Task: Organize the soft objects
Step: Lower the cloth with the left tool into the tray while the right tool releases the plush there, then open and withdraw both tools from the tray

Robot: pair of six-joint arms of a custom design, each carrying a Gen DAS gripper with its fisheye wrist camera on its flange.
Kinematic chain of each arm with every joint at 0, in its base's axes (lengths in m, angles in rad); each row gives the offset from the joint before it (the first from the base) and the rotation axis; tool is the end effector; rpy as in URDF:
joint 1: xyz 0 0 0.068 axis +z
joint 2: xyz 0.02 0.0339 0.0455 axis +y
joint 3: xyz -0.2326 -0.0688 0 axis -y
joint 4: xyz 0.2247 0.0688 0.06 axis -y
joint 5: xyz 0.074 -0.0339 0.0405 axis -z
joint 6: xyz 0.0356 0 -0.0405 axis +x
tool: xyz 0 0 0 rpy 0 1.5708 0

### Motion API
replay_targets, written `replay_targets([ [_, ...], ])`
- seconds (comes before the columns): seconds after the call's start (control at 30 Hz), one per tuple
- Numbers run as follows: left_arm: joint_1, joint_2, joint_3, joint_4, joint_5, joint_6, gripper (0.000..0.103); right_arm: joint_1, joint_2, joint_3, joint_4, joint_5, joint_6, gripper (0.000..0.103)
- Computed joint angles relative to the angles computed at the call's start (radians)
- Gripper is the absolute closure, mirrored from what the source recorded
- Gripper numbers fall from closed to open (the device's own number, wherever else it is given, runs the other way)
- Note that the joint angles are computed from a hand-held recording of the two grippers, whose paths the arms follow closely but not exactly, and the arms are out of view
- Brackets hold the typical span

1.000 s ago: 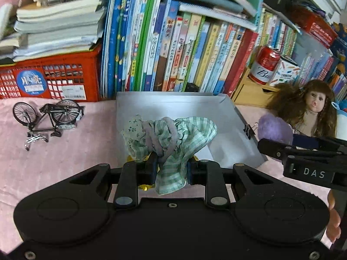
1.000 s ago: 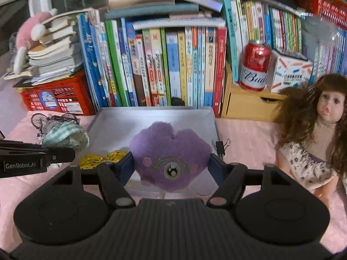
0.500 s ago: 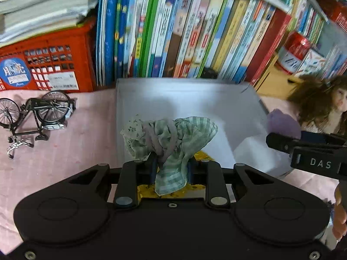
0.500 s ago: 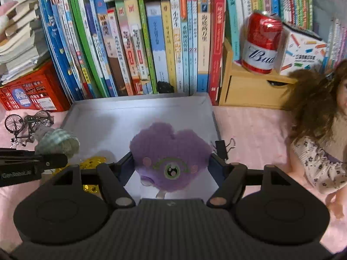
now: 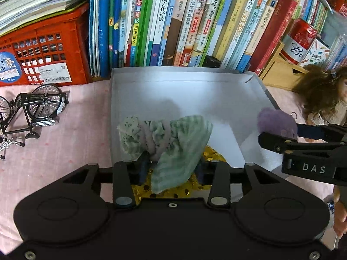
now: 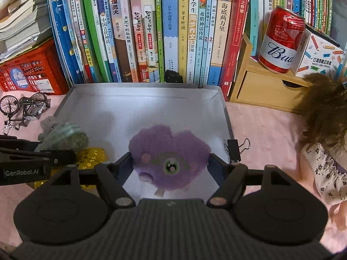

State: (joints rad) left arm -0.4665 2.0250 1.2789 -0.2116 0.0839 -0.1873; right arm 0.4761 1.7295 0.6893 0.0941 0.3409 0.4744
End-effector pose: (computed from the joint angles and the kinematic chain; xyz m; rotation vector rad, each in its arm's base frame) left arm 0.3477 -0.1784 0.1245 0.3904 2.5338 -0.3625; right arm 0.2589 0.1201 0.0925 0.1334 2.4374 -0.0129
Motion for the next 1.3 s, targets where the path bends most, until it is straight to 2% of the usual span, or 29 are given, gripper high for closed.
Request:
replay_targets([
  [0.13,-0.007,-0.053,-0.051,0.020,-0.021,0.001,0.051,0.004,-0.028,-0.017,0.003,-0.004,0.012,0.016],
  [0.4,-0.013,-0.197,-0.168,0.025,-0.048,-0.016,0.048,0.065,-0.171,-0.081,-0.051,0.040,0.054,0.015],
  [0.67,-0.063,-0.438,-0.362,0.043,-0.094,-0.059,0.046,0.152,-0.388,-0.165,-0.168,0.116,0.118,0.015],
  [0.9,-0.184,-0.703,-0.586,0.082,-0.187,-0.112,0.042,0.300,-0.617,-0.260,-0.308,0.213,0.203,0.015],
  [1.03,-0.284,-0.843,-0.696,0.090,-0.250,-0.155,0.040,0.434,-0.755,-0.312,-0.425,0.311,0.275,0.014],
  [1.17,-0.400,-0.965,-0.789,0.089,-0.318,-0.208,0.038,0.592,-0.873,-0.344,-0.575,0.416,0.392,0.014],
  [1.3,-0.527,-1.062,-0.867,0.091,-0.417,-0.260,0.035,0.785,-0.918,-0.350,-0.735,0.528,0.567,0.014],
])
